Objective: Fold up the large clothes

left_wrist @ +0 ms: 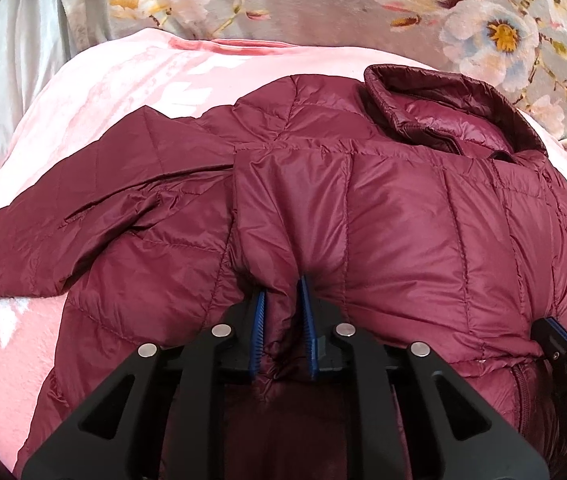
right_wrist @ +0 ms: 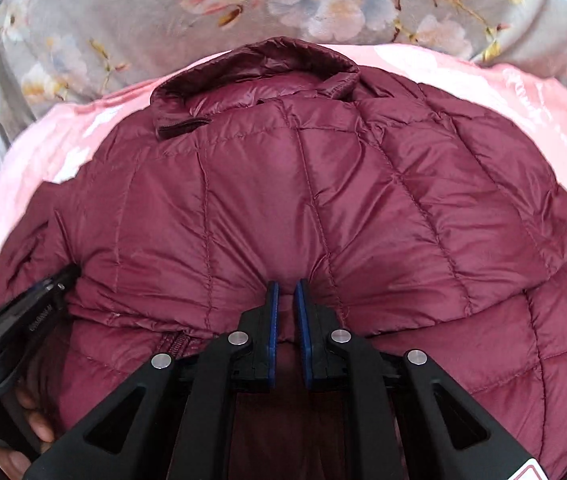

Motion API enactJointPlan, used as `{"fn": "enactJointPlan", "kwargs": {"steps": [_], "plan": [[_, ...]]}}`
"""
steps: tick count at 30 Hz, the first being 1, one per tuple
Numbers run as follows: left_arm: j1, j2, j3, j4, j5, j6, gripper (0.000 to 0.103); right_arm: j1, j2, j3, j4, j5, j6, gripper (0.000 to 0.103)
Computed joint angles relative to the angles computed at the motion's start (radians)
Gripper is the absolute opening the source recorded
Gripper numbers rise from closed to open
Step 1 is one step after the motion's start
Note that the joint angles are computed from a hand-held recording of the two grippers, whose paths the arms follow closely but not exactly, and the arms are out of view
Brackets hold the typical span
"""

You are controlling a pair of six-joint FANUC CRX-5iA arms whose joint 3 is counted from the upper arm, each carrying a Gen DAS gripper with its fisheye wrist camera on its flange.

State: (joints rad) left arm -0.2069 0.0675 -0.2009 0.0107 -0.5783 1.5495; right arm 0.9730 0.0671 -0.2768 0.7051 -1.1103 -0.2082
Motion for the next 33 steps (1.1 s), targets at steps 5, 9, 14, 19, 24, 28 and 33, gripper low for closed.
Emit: {"fn": "enactJointPlan", "kwargs": {"steps": [5,9,14,19,24,28,33], "plan": [[0.006,0.000,-0.006,0.021,0.005,-0.014,0.016,0.007,0.038,0.046,-0.010,-0.066,0.049,0.011],[0.093,-0.054,-0.099,0.249,0.008,-0.175,0.031,0.013,0.029,0.047,-0.018,-0.076,0.058,0.012],[0.323,-0.225,-0.239,0.428,0.011,-0.303,0.088,0.114,-0.003,0.037,0.059,-0.101,-0.040,0.052],[0.577,-0.165,-0.148,0.349,-0.078,-0.235,0.090,0.189,0.042,0.078,0.105,-0.095,-0.053,0.054],[0.732,-0.025,-0.037,0.340,-0.159,-0.149,0.088,0.215,0.090,0.114,0.093,-0.121,-0.048,0.055],[0.789,0.044,-0.019,0.440,-0.202,-0.166,0.072,0.210,0.082,0.097,0.067,-0.112,-0.100,0.055],[0.739,0.034,0.004,0.450,-0.170,-0.236,0.008,0.213,0.061,0.067,0.063,-0.100,-0.171,0.056]]}}
